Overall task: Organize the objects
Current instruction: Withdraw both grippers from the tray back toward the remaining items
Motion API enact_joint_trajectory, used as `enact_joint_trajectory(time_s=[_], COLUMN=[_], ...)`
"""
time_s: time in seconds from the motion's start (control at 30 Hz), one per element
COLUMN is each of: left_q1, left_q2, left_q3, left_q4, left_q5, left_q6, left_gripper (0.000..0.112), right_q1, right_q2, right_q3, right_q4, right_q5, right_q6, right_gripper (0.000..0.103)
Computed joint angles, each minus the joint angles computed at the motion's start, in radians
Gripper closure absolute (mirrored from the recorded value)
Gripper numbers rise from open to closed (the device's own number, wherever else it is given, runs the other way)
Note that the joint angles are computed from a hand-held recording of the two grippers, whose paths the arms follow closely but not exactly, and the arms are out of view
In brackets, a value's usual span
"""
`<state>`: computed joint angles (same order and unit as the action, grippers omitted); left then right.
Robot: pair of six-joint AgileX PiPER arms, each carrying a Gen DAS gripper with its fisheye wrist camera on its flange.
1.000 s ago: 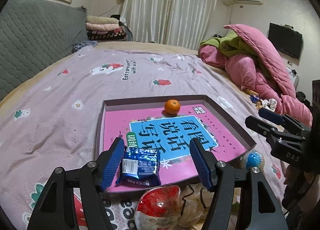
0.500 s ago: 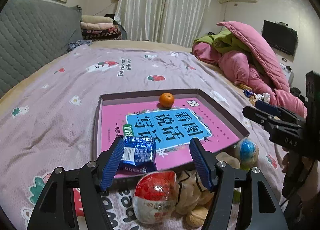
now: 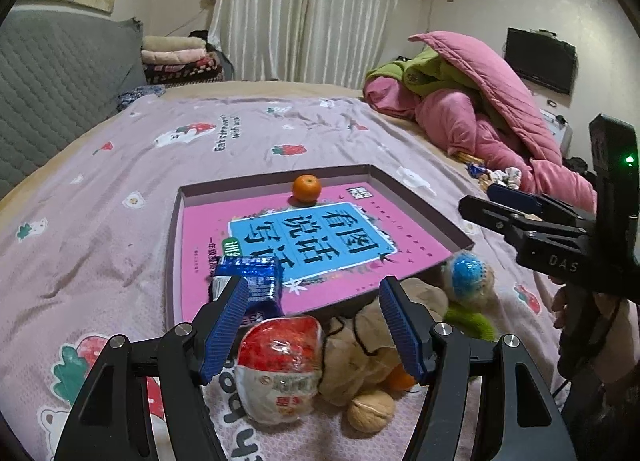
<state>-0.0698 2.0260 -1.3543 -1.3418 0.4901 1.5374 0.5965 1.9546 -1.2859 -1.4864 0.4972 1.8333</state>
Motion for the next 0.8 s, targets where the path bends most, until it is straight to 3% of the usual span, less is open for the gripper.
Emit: enact_joint_trajectory(time_s=[0.27, 0.57, 0.8], left_q1=[-0.001, -0.028, -0.049], left_q2=[-0.025, -0.064, -0.089], left_q3=[0.037, 0.108, 0.156], left_q4=[-0.040, -0.162, -0.215], left_q5=[0.013, -0.044, -0.087], left_q6=[0.050, 0.198, 0.220], left_gripper=[0.043, 0.043, 0.037], right_q1=[0.024, 0.059, 0.095], right_q2=[-0.006, -0.006, 0.009], right_q3=[0.029, 0.058, 0.053], right_q4=[-0.042, -0.038, -0.006], right_q5=[0.030, 0.046, 0.088], right_q6=[0.064, 0.130, 0.103], right_gripper=[0.033, 0.033, 0.033])
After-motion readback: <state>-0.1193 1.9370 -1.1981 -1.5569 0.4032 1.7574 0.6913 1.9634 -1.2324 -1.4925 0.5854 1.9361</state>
